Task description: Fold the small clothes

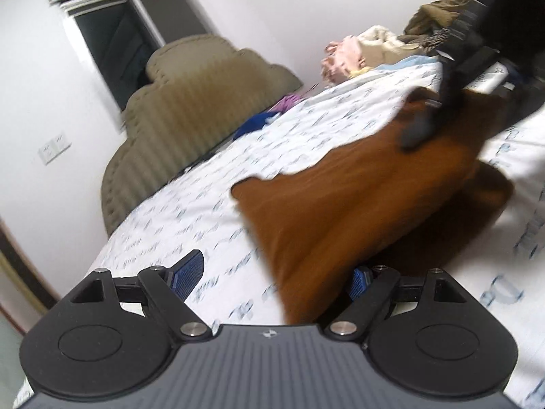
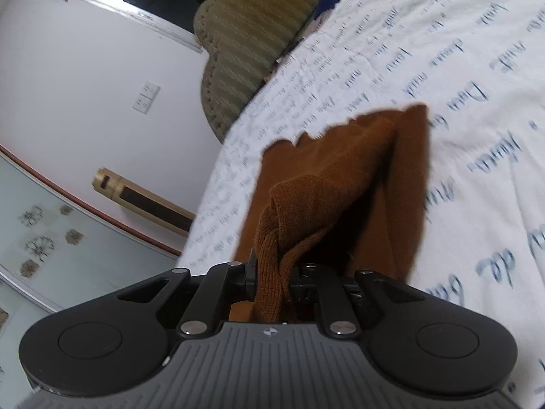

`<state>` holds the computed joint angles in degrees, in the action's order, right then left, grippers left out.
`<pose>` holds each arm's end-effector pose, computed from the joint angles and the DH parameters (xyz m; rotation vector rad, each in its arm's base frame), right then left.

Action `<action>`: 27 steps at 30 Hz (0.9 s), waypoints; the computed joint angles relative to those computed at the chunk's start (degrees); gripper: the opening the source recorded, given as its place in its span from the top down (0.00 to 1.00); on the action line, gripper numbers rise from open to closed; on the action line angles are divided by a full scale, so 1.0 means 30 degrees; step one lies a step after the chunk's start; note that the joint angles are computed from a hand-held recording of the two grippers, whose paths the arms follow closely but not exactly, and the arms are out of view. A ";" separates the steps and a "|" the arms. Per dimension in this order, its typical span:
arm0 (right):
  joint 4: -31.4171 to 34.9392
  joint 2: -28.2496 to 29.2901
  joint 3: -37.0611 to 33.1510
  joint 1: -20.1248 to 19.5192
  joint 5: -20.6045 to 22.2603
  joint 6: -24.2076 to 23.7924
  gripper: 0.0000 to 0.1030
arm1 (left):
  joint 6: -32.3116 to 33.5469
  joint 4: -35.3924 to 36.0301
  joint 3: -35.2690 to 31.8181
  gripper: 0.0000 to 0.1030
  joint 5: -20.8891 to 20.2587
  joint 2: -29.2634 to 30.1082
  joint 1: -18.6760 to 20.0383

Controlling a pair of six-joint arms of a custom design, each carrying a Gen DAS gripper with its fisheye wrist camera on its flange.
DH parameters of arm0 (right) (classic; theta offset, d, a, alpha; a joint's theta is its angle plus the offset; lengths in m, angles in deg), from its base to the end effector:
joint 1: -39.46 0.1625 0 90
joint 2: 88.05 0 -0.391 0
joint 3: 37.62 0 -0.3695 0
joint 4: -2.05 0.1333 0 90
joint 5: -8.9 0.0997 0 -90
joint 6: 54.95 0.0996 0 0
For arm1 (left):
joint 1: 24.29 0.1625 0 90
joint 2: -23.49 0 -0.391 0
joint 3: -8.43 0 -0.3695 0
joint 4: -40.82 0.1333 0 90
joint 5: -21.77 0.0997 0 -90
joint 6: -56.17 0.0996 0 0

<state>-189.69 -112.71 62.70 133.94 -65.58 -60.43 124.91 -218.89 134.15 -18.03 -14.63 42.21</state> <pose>0.2047 -0.5643 -0.0747 -0.3317 2.7870 -0.6530 0.0330 -0.4504 0.1247 0.7158 1.6135 -1.0195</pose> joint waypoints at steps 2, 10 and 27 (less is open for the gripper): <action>0.0409 0.0148 0.0039 -0.0083 -0.0738 -0.0406 0.83 | -0.0787 0.0616 0.0428 0.19 0.0301 -0.0400 0.0175; 0.0556 0.0521 -0.0890 -0.0809 0.1379 0.0172 0.32 | -0.3027 0.2404 0.3865 0.19 -0.0512 -0.2856 -0.0761; 0.0408 0.1991 -0.4354 0.1136 -0.4819 -0.3116 0.84 | -0.8474 0.6653 -0.0505 0.19 0.0889 -0.1445 -0.0611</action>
